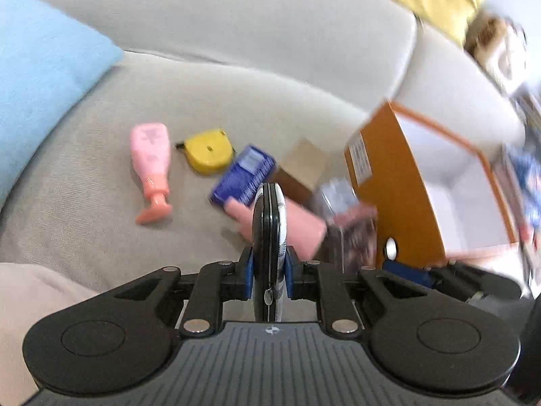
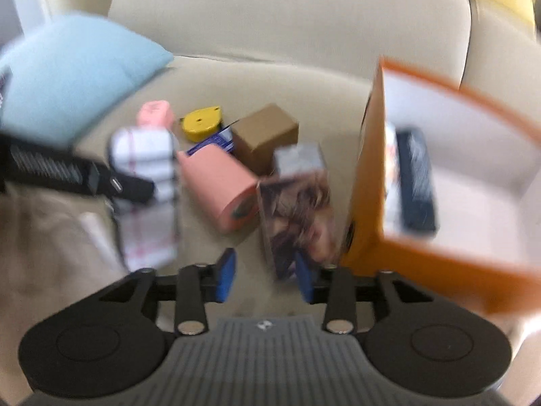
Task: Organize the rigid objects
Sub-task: 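Lift the plaid case with the left gripper while the right grasps the photo card box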
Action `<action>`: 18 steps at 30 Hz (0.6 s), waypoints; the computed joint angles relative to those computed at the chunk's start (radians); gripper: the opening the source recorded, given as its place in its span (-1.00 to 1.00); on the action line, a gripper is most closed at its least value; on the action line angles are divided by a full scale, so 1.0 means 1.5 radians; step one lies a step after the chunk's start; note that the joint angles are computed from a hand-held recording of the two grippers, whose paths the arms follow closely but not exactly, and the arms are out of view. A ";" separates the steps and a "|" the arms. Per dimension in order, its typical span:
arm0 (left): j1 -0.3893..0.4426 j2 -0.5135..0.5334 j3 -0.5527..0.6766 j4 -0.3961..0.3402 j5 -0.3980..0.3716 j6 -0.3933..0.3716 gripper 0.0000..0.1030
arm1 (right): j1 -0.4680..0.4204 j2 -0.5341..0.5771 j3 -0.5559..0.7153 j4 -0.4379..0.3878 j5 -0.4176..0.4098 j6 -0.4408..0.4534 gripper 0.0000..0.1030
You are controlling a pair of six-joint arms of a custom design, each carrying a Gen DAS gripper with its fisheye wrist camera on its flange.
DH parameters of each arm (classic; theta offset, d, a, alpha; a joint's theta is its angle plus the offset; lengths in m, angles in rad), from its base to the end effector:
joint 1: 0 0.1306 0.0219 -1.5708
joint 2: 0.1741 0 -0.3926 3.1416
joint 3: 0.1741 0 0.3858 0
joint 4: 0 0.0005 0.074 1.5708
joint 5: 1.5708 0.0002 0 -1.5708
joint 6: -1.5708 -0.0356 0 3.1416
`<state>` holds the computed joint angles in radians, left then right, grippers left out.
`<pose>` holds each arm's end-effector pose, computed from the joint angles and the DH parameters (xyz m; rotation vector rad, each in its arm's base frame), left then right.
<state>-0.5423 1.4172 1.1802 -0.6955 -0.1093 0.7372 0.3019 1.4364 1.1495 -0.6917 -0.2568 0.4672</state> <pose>0.4043 -0.2397 0.3446 -0.2927 2.5226 -0.3895 0.4442 0.1473 0.3236 -1.0373 2.2987 0.2608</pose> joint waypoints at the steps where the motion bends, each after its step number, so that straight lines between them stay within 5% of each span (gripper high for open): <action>1: 0.012 -0.007 -0.003 0.004 0.003 0.007 -0.62 | 0.019 0.000 -0.013 0.037 0.040 0.008 -0.10; 4: 0.012 0.001 -0.028 0.044 -0.004 0.023 -0.62 | 0.060 -0.002 -0.046 0.123 0.143 0.020 0.04; 12: 0.025 0.011 -0.033 0.056 0.019 0.024 -0.62 | 0.112 0.026 -0.070 0.201 0.251 0.082 0.09; 18: 0.034 0.021 -0.032 0.067 0.040 0.038 -0.62 | 0.129 0.060 -0.078 0.272 0.312 0.100 0.43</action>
